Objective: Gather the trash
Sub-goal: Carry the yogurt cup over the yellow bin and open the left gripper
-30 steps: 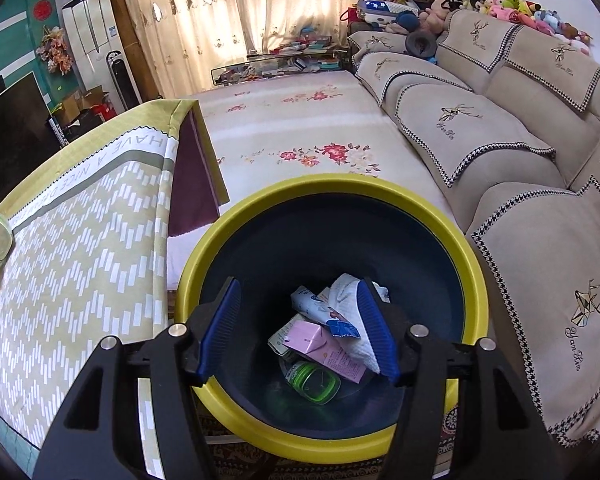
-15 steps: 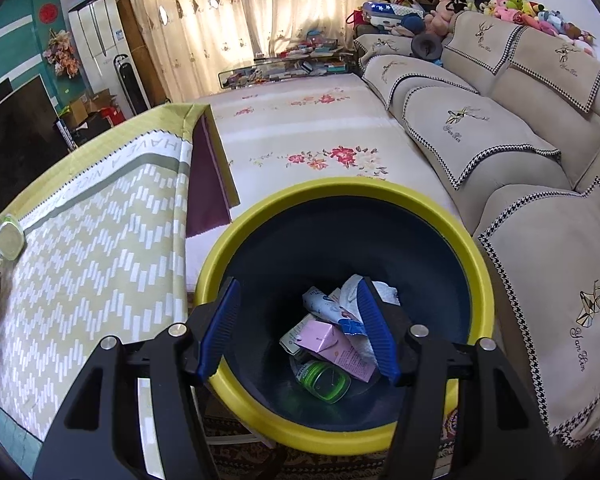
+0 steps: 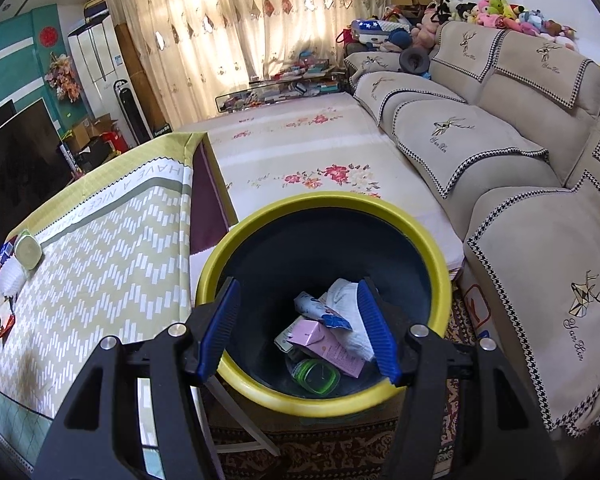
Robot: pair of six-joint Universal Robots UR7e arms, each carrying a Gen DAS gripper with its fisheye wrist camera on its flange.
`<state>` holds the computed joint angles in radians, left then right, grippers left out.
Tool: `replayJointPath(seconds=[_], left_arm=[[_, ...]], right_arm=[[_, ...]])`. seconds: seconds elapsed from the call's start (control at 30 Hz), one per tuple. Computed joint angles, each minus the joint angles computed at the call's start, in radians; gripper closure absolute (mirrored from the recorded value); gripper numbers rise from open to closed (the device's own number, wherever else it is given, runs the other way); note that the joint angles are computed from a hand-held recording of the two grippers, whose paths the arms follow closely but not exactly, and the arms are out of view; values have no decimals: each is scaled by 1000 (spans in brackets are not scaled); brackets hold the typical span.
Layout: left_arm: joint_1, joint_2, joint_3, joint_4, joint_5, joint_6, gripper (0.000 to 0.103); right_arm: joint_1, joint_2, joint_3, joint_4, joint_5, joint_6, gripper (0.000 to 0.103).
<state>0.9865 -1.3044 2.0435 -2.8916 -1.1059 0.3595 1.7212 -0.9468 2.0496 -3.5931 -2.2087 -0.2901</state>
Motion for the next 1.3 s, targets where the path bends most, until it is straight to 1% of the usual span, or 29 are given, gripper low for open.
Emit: replayJointPath(seconds=[0.1, 0.3, 0.5, 0.53, 0.7, 0.77, 0.8, 0.83, 0.87, 0.97, 1.07, 1.2, 1.3], left_arm=[[-30, 40, -10, 23, -30, 8, 19], [-48, 205, -109, 77, -89, 29, 19], [-43, 436, -313, 149, -143, 67, 19], [-43, 488, -364, 168, -143, 66, 19], [-41, 644, -523, 195, -137, 58, 19], [-34, 691, -585, 227, -145, 45, 15], [-33, 709, -606, 232, -138, 37, 11], [-34, 728, -622, 214, -116, 31, 10], [-35, 738, -637, 215, -112, 26, 10], [-34, 702, -605, 180, -124, 18, 10], [-40, 603, -490, 102, -97, 48, 10], [-41, 448, -340, 48, -78, 27, 9], [-34, 316, -212, -19, -51, 5, 6]], right_arm=[[-6, -13, 17, -36, -6, -9, 45], [-18, -57, 68, -103, -35, -28, 45], [-30, -112, 125, -151, -67, -26, 44], [-31, -118, 131, -156, -71, -25, 43], [-37, -139, 151, -171, -94, -15, 42], [-37, -139, 151, -168, -98, -13, 41], [-36, -139, 150, -166, -99, -12, 41], [-33, -137, 149, -165, -101, -12, 41], [-30, -136, 150, -165, -101, -13, 41], [-22, -131, 154, -163, -98, -11, 41], [-15, -119, 145, -152, -92, -7, 40], [2, -97, 129, -124, -77, -3, 40], [23, -66, 106, -101, -71, -10, 39]])
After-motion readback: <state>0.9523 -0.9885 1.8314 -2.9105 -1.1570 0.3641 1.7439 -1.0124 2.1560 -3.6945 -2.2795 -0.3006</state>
